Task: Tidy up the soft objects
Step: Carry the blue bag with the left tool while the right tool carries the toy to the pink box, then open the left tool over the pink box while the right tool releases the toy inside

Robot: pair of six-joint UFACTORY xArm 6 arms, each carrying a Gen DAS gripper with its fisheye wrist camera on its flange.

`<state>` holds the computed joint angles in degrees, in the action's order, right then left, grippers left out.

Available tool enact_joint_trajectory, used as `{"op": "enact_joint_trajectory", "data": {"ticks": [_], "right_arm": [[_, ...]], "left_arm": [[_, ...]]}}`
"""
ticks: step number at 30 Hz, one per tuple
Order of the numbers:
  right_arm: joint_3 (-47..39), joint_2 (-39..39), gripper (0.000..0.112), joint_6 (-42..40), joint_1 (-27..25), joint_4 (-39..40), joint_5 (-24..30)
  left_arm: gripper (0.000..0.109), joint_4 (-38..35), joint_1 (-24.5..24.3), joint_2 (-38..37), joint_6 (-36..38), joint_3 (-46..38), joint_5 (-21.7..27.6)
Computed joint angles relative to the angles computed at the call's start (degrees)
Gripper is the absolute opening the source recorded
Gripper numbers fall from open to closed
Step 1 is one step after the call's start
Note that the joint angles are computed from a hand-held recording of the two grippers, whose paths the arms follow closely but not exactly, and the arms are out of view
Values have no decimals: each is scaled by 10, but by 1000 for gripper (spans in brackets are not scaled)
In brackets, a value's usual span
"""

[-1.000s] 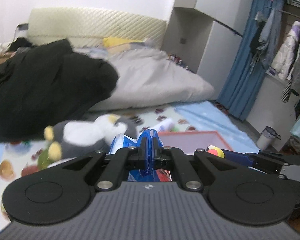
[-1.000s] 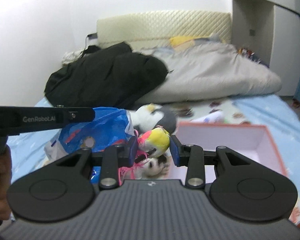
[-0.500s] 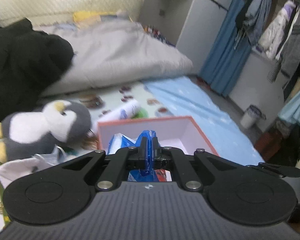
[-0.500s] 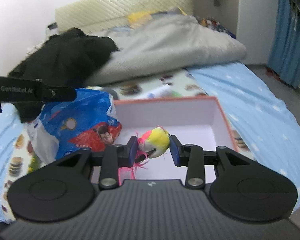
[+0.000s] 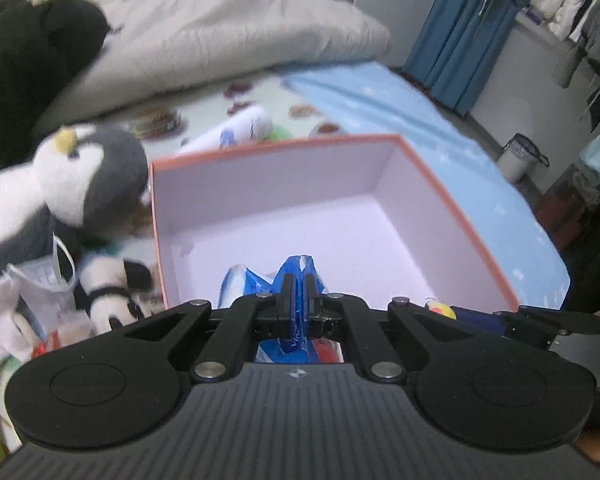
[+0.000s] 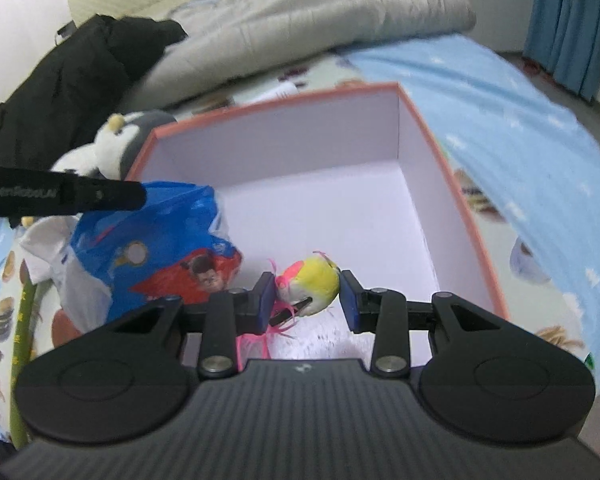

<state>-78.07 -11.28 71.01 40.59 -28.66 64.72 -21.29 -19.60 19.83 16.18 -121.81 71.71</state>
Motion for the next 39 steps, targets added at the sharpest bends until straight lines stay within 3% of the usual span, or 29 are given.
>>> {"op": "enact_joint_trajectory", "data": {"ticks": [2,4,6,8,12,17,25,39], "right_arm": [[16,-7,40,4,-5,12,-14],[30,-16,41,0,-12,33,-36],[23,-14,48,8,-12,36,-20],[11,-13,55,27,-7,21,1],[-6,-18,55,52,10,-10,20],[-58,-10,55,66,56,-66,69],[-161,27,55,76,150,-153,152],[-303,118,55,70,264,-246,203]], "left_arm": [[4,8,1,-2,7,13,-2],[5,7,7,17,-1,-17,35],[7,10,14,38,-18,-57,74],[9,24,14,20,-6,-35,56],[27,13,24,-12,7,-12,45],[38,-10,44,-53,16,6,41],[39,-53,90,-146,54,72,26],[44,-159,244,-282,145,177,47]]}}
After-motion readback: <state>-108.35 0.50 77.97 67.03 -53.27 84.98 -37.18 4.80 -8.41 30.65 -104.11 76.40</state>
